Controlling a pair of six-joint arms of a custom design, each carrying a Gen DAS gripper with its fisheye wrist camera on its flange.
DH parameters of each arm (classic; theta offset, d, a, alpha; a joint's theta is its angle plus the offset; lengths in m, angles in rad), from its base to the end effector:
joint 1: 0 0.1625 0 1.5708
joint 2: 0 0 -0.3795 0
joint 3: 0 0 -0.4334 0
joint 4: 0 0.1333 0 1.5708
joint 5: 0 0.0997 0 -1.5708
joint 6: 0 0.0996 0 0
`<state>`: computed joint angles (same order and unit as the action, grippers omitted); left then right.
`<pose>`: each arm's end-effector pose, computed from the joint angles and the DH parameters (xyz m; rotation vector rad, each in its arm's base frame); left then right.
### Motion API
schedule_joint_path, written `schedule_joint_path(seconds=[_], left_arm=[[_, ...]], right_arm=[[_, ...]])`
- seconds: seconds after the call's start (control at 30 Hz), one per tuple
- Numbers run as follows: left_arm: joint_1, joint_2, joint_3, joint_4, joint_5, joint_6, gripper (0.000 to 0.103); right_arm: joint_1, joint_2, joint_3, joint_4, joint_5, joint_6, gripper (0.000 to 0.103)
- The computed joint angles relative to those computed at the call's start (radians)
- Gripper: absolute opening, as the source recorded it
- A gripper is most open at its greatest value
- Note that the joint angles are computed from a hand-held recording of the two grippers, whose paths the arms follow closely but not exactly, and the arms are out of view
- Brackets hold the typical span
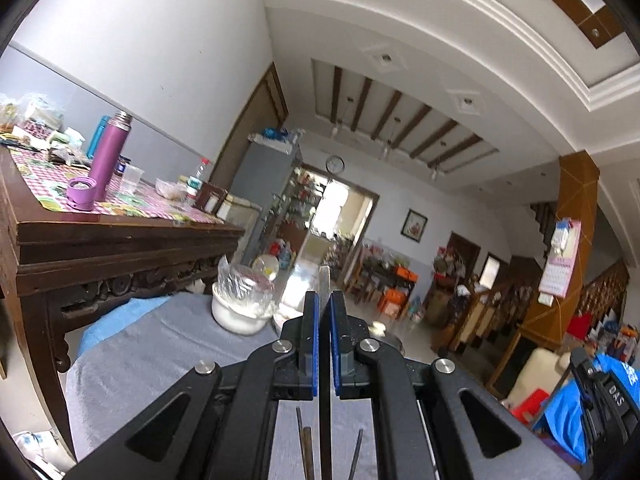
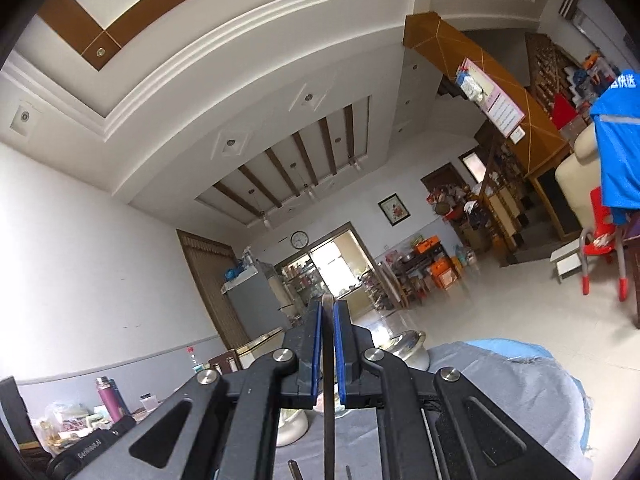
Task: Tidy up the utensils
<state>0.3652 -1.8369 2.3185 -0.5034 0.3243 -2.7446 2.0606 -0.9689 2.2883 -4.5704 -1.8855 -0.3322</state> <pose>-0.2159 -0.3263 0.2289 0.3384 1.9994 -1.9977 0.2814 -0.3100 0.1650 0.4772 -1.9866 2.2630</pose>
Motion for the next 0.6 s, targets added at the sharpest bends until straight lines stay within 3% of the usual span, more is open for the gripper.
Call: schedule_joint_path(seconds=[0.07,0.2,0.33,0.6], left_arm=[[0.004,-0.018,0.039,-0.13,0.004,0.108,0.005],[0.018,-0.001,0.058,-0.209,0.006,0.163,0.005],[0.024,0.019,0.058,-0.206,-0.002,0.15,0.005],[0.017,0.01,0.062,-0.193,-0.023,0.165,0.005]], right_arm=[[0.021,0.04,-0.021,-0.039,-0.025,-0.035,0.007],[0.048,0.094,-0.054,-0.084,-0.045,-0.099,0.007],[0.07,0.147,-0.081,-0.114,-0.053,-0.176,0.007],[0.074,0.15,-0.064,-0.087,-0.052,-0.196,0.007]])
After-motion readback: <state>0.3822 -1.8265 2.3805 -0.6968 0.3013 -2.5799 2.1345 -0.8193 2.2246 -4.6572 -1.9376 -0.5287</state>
